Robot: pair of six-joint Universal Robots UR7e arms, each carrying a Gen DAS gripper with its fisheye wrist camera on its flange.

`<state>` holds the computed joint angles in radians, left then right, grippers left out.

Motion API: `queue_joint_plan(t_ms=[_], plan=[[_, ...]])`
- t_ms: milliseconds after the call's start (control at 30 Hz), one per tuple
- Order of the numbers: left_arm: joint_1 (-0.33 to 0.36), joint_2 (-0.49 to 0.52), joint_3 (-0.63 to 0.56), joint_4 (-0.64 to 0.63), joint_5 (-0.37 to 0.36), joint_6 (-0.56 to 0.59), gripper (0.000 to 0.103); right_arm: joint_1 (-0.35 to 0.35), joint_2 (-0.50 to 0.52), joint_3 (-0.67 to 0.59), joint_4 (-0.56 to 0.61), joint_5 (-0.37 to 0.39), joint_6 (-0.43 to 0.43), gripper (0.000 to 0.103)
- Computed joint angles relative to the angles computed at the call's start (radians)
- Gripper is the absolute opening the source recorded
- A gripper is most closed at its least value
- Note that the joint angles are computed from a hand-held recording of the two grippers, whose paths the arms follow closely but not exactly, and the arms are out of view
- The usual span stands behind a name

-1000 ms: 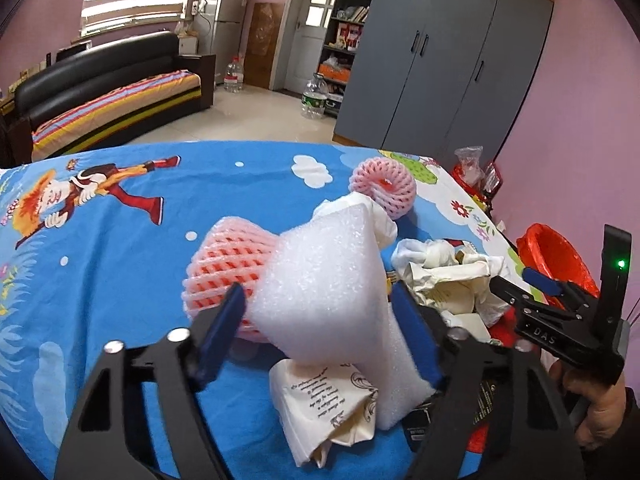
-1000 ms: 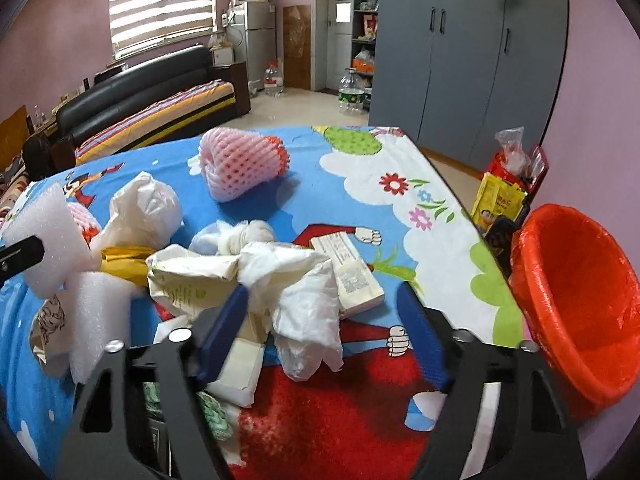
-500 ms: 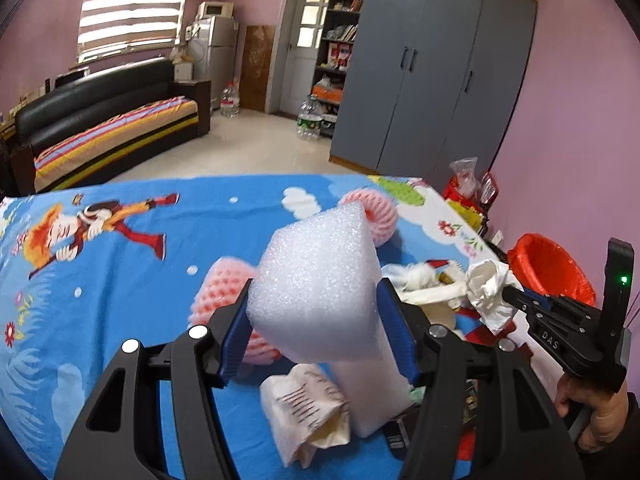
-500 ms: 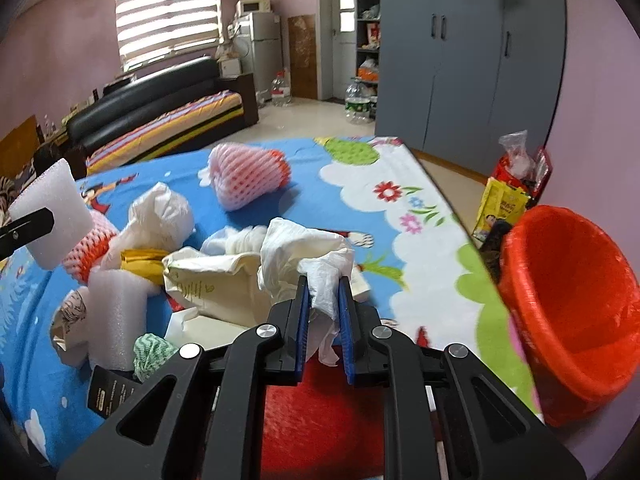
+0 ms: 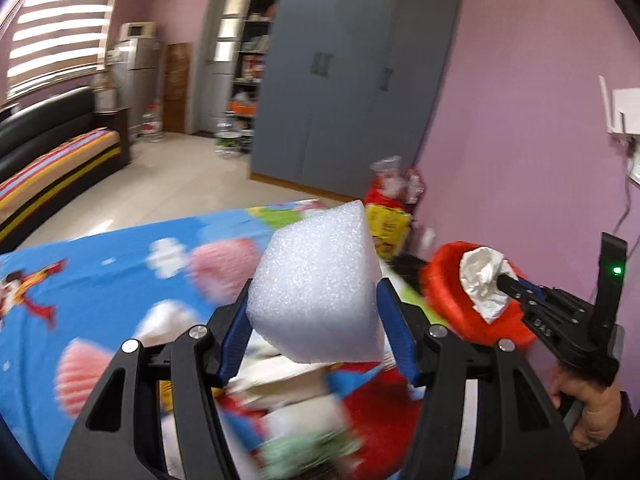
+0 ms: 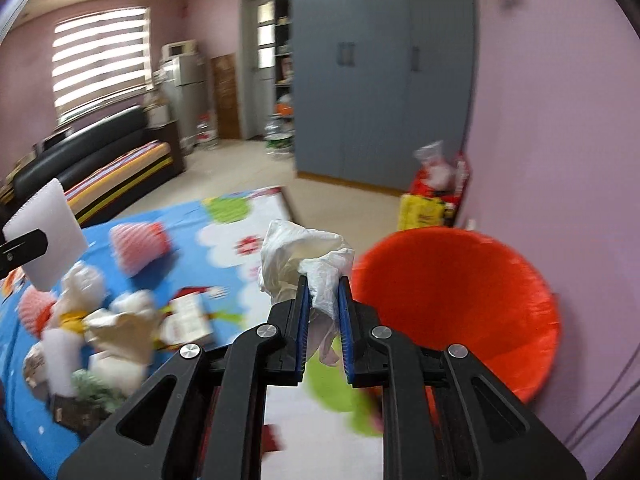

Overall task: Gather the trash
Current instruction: 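Carry foam block and tissue to the orange bucket and open both tools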

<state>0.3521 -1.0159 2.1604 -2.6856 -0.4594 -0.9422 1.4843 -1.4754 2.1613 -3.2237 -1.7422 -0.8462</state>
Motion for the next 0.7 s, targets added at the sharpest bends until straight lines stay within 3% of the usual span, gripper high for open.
queue_joint_plan(t_ms=[133, 267, 600, 667, 700], plan=[[0.053, 0.145, -0.126, -0.237, -0.083, 0.263, 0.058, -0.030, 0.016, -0.050, -0.053, -0.030, 0.005, 0.015], [0.100, 0.264, -0.263, -0.345, -0.197, 0.424, 0.058, -0.057, 0.032, -0.097, -0.090, -0.056, 0.012, 0.015], [0.175, 0.450, -0.520, -0.334, -0.368, 0.566, 0.059, -0.090, 0.051, -0.154, -0.137, -0.091, 0.020, 0.016], [0.191, 0.470, -0.544, -0.344, -0.401, 0.581, 0.062, -0.092, 0.053, -0.154, -0.141, -0.095, 0.023, 0.017], [0.201, 0.478, -0.559, -0.338, -0.420, 0.576, 0.069, -0.094, 0.054, -0.157, -0.139, -0.097, 0.025, 0.018]])
